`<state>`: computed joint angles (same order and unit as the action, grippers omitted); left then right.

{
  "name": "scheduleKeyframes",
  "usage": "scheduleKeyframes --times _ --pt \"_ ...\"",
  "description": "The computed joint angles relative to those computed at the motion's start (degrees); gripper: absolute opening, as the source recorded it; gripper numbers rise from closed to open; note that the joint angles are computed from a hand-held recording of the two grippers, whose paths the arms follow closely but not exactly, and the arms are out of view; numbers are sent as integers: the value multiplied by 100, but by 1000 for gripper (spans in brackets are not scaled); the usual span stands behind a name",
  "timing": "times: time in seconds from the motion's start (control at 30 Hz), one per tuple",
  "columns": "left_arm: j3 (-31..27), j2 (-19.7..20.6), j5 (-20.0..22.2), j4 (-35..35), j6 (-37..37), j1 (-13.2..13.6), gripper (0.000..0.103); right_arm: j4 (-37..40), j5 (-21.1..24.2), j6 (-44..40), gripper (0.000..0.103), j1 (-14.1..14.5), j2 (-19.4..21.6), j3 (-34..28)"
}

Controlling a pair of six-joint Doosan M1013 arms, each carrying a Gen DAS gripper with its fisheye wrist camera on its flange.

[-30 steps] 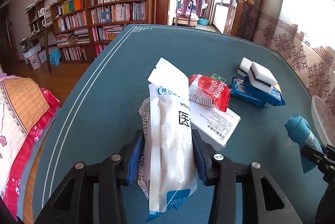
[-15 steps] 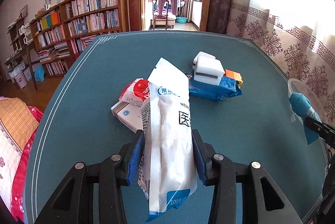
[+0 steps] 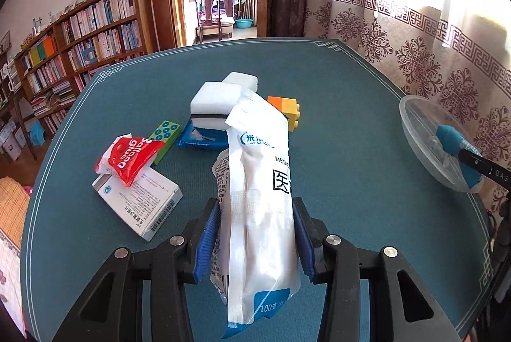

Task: Organize objects
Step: 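Carry both held items to the clear plastic bowl with both grippers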

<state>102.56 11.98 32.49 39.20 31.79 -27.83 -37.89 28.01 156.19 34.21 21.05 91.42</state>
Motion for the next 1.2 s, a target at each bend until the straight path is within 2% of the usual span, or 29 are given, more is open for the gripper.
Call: scheduleKeyframes --times 0.23,0.5,0.77,1.0,1.2 --pt "-242 156 -17 -221 402 -124 47 -540 290 330 38 -8 24 9" --pt "-496 328 -72 -577 930 -233 47 -656 562 538 38 -92 38 41" --pt "-877 572 -200 -1238 1765 -351 47 -617 747 575 39 -150 61 33" --pt "-1268 832 -338 -2198 2811 -405 47 -402 466 538 40 -218 -30 124" --pt "-1669 1106 -292 -3012 3618 -427 47 -344 336 534 40 -252 -63 171"
